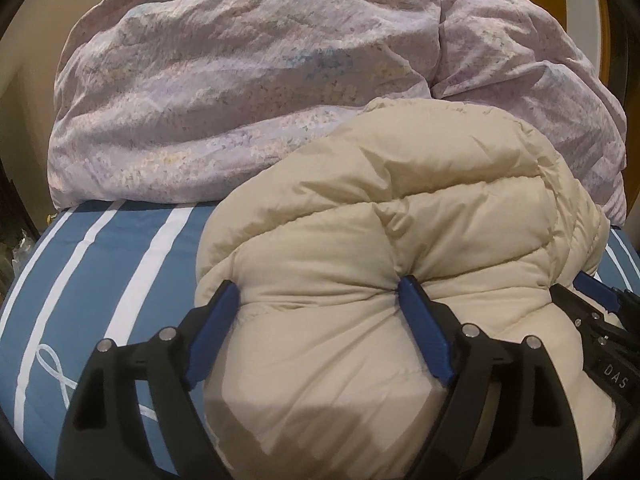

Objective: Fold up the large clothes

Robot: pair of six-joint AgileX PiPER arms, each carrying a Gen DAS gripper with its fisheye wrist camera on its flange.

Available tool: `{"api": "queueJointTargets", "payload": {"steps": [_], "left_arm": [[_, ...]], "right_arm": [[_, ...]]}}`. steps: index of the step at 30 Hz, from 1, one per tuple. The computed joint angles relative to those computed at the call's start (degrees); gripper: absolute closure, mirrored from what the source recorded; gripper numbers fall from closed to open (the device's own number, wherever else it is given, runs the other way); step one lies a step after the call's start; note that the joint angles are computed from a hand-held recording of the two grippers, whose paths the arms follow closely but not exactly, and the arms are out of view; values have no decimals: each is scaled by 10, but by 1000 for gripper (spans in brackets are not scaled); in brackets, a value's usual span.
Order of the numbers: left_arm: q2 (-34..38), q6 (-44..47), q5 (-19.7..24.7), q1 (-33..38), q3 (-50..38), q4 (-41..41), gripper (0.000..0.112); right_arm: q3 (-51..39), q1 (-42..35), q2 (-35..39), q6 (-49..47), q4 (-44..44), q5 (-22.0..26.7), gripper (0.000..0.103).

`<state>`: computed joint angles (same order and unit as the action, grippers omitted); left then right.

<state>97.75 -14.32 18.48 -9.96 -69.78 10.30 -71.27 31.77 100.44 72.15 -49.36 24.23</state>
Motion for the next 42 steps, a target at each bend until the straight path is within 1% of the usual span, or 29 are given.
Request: {"api": "queueJointTargets", "payload": {"steps": [4, 9, 15, 18, 21, 24, 25, 26, 28, 29, 30, 32, 33, 34, 35, 37, 39, 40, 42], "left_arm": [[5, 9, -2, 2, -1, -13, 28], [18, 30, 13, 8, -19, -36, 25], [29, -1, 32, 2, -32, -2, 22], [31, -4, 38, 1, -36, 0, 21], [30, -1, 36, 3, -34, -4, 21], [21, 7, 23, 8, -22, -20, 20], [12, 12, 17, 10, -12, -27, 20], [5, 18, 14, 13, -5, -34, 20], [-24, 33, 10, 20, 22, -50, 17], [-37, 46, 12, 21, 32, -63, 16], [-52, 69, 15, 26, 43, -87, 16], [-88, 90, 22, 30, 69, -108, 15], [-110, 102, 25, 32, 86, -117, 15], [-134, 115, 27, 33, 104, -125, 14], [-154, 121, 31, 33, 117, -127, 13], [-206, 142, 37, 33, 156, -140, 12], [-244, 167, 47, 38, 183, -156, 12], [-267, 180, 62, 42, 198, -164, 12], [-302, 212, 85, 52, 218, -193, 12]], "right_arm": [[-4, -6, 2, -28, 31, -6, 47], [-14, -5, 8, -54, 56, 7, 46], [-35, -10, 19, -115, 111, 21, 46], [-44, -12, 23, -136, 129, 27, 46], [-50, -12, 25, -140, 130, 30, 46], [-42, -13, 15, -135, 126, 23, 46], [-43, -11, 11, -139, 130, 29, 45], [-36, -9, 1, -139, 133, 35, 43], [-22, -1, -24, -128, 130, 49, 32], [-10, 4, -42, -121, 129, 57, 19], [-1, 10, -56, -110, 123, 64, 10], [28, 31, -92, -78, 98, 79, 8], [36, 44, -104, -62, 83, 96, 4], [44, 64, -117, -38, 62, 123, 2], [57, 86, -132, -12, 40, 147, 2], [76, 123, -156, 26, 16, 180, 2], [95, 152, -180, 56, 4, 205, 2], [110, 172, -196, 79, -1, 217, 2], [131, 196, -219, 108, -9, 223, 2]]}}
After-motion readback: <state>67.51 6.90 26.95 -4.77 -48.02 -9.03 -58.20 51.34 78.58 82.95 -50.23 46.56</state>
